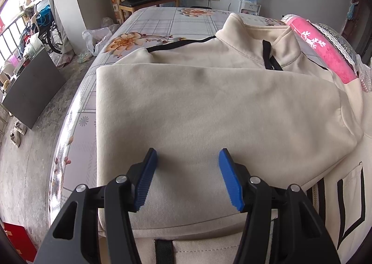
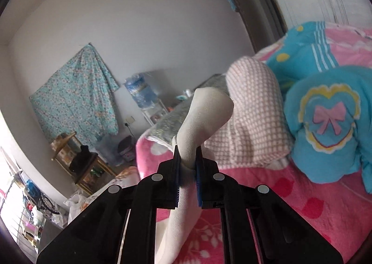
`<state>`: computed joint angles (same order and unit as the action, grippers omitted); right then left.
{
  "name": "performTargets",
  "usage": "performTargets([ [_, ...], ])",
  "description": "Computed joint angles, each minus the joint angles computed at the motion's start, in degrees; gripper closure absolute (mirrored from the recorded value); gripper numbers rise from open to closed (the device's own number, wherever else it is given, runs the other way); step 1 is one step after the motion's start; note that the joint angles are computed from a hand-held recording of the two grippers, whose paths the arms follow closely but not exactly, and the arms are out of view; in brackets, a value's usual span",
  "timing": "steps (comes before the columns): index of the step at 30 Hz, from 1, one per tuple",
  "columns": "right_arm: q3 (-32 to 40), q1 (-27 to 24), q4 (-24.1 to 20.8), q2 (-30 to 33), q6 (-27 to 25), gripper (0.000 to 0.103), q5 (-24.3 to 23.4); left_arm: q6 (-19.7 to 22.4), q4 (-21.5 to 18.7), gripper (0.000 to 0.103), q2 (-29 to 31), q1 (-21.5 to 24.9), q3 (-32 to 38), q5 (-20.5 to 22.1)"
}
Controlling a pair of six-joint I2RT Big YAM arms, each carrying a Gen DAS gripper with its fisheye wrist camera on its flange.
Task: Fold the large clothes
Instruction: 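Lift the sleeve and lay it across the jacket, opening the right gripper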
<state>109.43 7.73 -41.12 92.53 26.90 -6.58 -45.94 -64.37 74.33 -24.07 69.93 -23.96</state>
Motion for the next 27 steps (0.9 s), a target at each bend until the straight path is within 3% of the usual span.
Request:
performTargets([
  [11,7.2,9.3,-2.1,2.0,-8.3,0.094,2.9,-2.0,3.2,0.05,-5.2,0.0,-2.6,1.6],
  [17,8.3,17.0,-1.4,2.4,-12.3,0.094,2.1,-2.6,2.8,0.065,-10.9,-2.0,-4.5,2.2],
  [23,7.8,26.8,-1.5,5.1,-18.4,0.093,-1.0,-5.0,0.6,0.068,-16.6,-2.7,-7.2,2.2],
  [26,8.2,31.1,-5.8,8.5,-20.8,0.086,-5.0,-5.8,0.0,0.068,-19.2,-2.4,-8.7,3.1],
  [27,8.6,32.2,-8.4,10.1,-21.4,0.072,-7.5,-6.0,0.0,0.068,-20.1,-2.2,-9.3,3.7],
])
